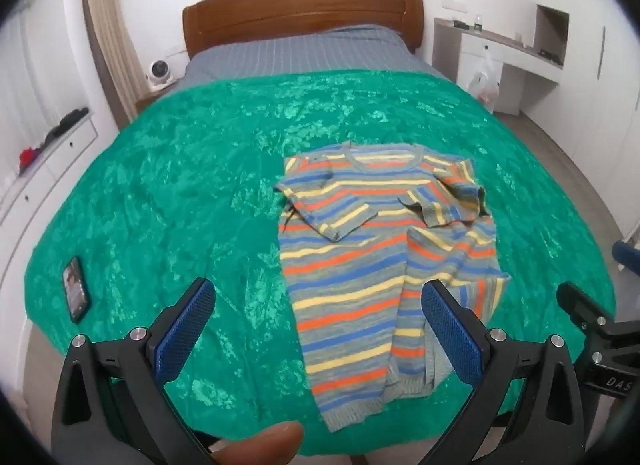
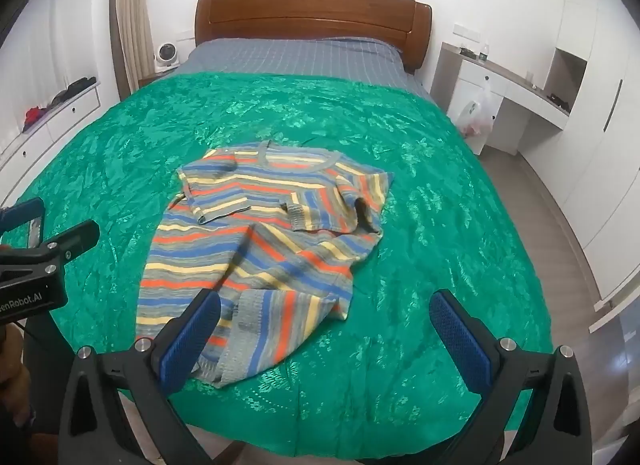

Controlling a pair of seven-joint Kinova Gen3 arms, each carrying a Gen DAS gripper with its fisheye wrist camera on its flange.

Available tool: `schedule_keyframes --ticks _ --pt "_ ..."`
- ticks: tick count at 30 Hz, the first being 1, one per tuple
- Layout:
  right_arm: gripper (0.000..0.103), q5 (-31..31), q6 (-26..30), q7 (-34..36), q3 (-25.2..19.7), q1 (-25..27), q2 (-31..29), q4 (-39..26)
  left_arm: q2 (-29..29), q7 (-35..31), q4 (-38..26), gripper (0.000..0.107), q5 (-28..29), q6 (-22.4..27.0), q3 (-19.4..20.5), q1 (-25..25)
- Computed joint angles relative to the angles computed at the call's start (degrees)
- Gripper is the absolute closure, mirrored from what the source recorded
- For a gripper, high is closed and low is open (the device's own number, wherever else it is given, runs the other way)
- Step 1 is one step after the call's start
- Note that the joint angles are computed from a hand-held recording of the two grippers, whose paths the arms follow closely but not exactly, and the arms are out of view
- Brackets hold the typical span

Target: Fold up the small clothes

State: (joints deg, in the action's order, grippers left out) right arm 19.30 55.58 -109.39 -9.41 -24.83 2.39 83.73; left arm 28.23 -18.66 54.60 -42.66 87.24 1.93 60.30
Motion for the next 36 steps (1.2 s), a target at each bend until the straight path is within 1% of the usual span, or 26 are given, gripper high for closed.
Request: schedule_keyframes --ticks 3,5,7,10,17,25,36 --pt "0.0 0.6 0.2 -1.3 -0.2 -0.3 -0.2 0.6 -0.3 -0.4 0.2 0.005 0.9 0.2 0.4 -0.3" --pt "0.0 1.1 0.4 -2.3 -0.3 -0.5 -0.3 0.9 -1.2 0.0 1.1 0.005 3.0 -0.8 1.0 -1.4" --pt "0.0 1.7 0.8 -3.0 -0.4 -0.7 -0.3 1.0 -1.3 -0.1 1.1 0.005 4.1 -0.7 1.3 -2.2" --pt "0.0 2.9 1.3 -4.4 -0.7 -1.2 -0.4 1.0 0.2 0.3 -0.7 0.005 3.1 1.6 0.7 -0.9" --pt "0.0 3.5 1.5 -5.1 -1.1 -1.8 -0.4 0.5 0.5 0.4 -0.7 0.005 2.7 2.5 0.4 -0.2" --pt "0.0 8.5 4.3 -8.8 -1.3 -4.0 0.8 -0.4 -0.4 1.1 1.9 0.005 3.0 1.3 1.0 -0.6" --pt "0.0 10.7 5.2 -10.3 -1.1 -4.9 1.1 -0.7 -1.0 2.0 3.2 0.005 3.6 -0.4 1.5 -1.3"
